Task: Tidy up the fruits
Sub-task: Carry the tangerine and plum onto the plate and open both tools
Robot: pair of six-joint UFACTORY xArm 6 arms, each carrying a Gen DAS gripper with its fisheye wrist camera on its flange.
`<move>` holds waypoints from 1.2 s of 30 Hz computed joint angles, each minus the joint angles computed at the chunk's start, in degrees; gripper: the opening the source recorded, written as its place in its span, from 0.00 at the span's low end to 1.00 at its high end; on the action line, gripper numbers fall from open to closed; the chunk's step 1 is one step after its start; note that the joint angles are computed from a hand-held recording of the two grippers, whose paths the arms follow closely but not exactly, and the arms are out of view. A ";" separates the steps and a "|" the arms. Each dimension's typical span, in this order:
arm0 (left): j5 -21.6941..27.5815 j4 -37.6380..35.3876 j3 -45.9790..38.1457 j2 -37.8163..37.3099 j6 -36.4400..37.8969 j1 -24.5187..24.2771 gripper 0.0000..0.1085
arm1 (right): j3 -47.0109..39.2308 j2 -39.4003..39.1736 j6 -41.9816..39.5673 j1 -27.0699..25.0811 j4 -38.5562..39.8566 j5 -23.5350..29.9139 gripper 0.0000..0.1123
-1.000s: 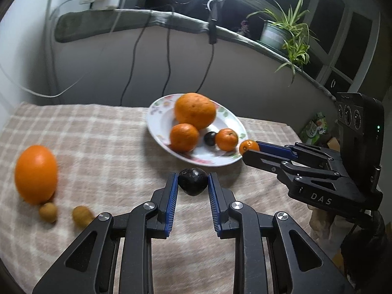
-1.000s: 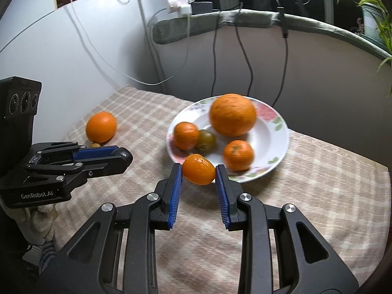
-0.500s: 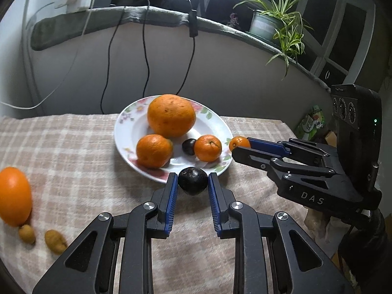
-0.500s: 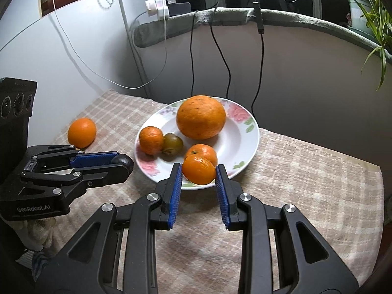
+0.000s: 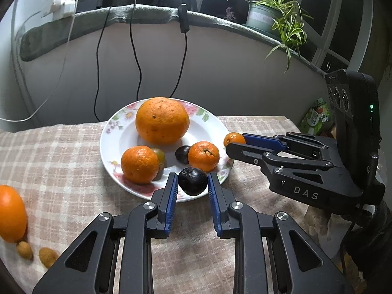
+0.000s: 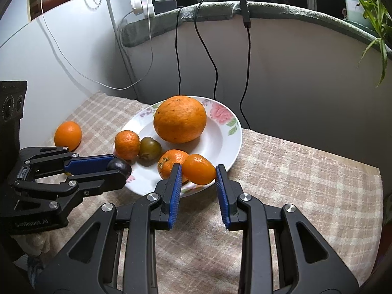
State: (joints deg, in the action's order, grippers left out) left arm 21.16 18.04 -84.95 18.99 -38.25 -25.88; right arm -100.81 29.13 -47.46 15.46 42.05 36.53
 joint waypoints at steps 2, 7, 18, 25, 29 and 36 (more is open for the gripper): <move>0.44 0.24 -0.51 0.36 -0.01 -0.05 0.21 | -0.91 0.72 0.51 0.08 -0.95 0.41 0.26; 1.27 -0.38 -1.51 1.06 0.80 -0.05 0.22 | -2.43 1.91 1.28 0.02 -1.85 0.74 0.26; 2.23 0.05 -3.16 2.18 0.93 -0.08 0.22 | -3.65 2.79 1.90 -0.12 -2.70 1.12 0.26; 2.58 0.50 -3.40 2.20 0.63 0.00 0.23 | -4.14 3.13 2.14 -0.05 -3.11 1.13 0.26; 2.35 0.52 -3.09 1.99 0.53 0.03 0.32 | -4.04 3.01 2.46 -0.03 -3.52 0.88 0.38; 2.42 0.71 -3.13 1.89 0.69 -0.24 0.54 | -2.46 1.83 2.01 0.11 -2.89 -1.29 0.59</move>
